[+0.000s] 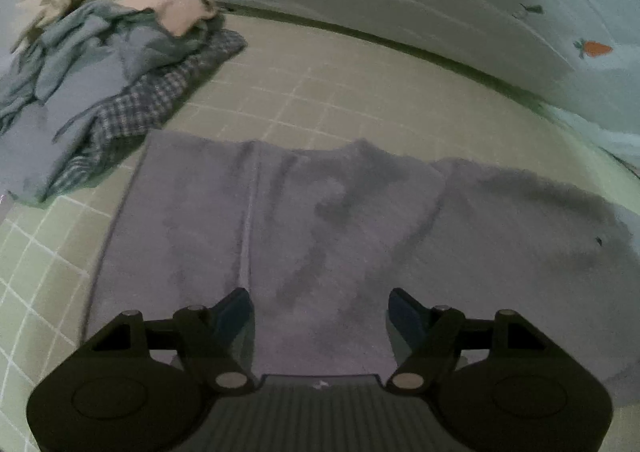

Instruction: Fold clothes

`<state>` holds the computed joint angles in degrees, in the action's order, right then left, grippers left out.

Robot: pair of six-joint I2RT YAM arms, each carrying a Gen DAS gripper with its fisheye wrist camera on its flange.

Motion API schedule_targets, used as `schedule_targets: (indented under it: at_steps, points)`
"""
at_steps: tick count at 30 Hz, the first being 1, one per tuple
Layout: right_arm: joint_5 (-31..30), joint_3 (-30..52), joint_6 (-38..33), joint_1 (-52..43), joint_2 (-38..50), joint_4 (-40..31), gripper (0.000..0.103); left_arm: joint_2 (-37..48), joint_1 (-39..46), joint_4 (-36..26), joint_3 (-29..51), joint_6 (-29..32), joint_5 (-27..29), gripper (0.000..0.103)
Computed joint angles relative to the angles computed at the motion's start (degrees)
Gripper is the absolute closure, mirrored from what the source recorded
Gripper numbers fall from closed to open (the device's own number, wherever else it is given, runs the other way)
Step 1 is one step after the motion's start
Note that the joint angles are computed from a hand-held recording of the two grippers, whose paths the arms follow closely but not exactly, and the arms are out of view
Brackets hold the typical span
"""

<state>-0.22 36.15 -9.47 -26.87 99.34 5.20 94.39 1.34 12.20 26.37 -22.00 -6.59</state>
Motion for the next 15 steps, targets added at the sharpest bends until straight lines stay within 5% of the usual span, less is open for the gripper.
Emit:
schedule_targets:
  at_steps: [9,10,12,14,15]
  points:
    - [0.3,0.8,0.15,-0.24,1.08,-1.09,0.003,-1.56,2.77,1.13,-2.43,-2.79,-4.13,0.03]
    - [0.3,0.93,0.2,-0.23,1.29,-1.17,0.003,-1.61,3.8,1.07,-2.52,-2.36,-2.82,0.036]
    - [0.29,1.16,0.53,0.0,1.7,-1.23,0.003,-1.64,5.91,0.87,-2.63,-1.46,-0.19,0.07]
    - [-0.01,1.42,0.84,0.21,1.93,-1.35,0.003,-1.37,6.95,1.06,-2.73,-0.82,1.67,0.086]
    - [0.02,1.48,0.88,0.43,2.01,-1.31,0.003,-1.28,7.03,1.16,-2.78,-0.58,2.05,0.085]
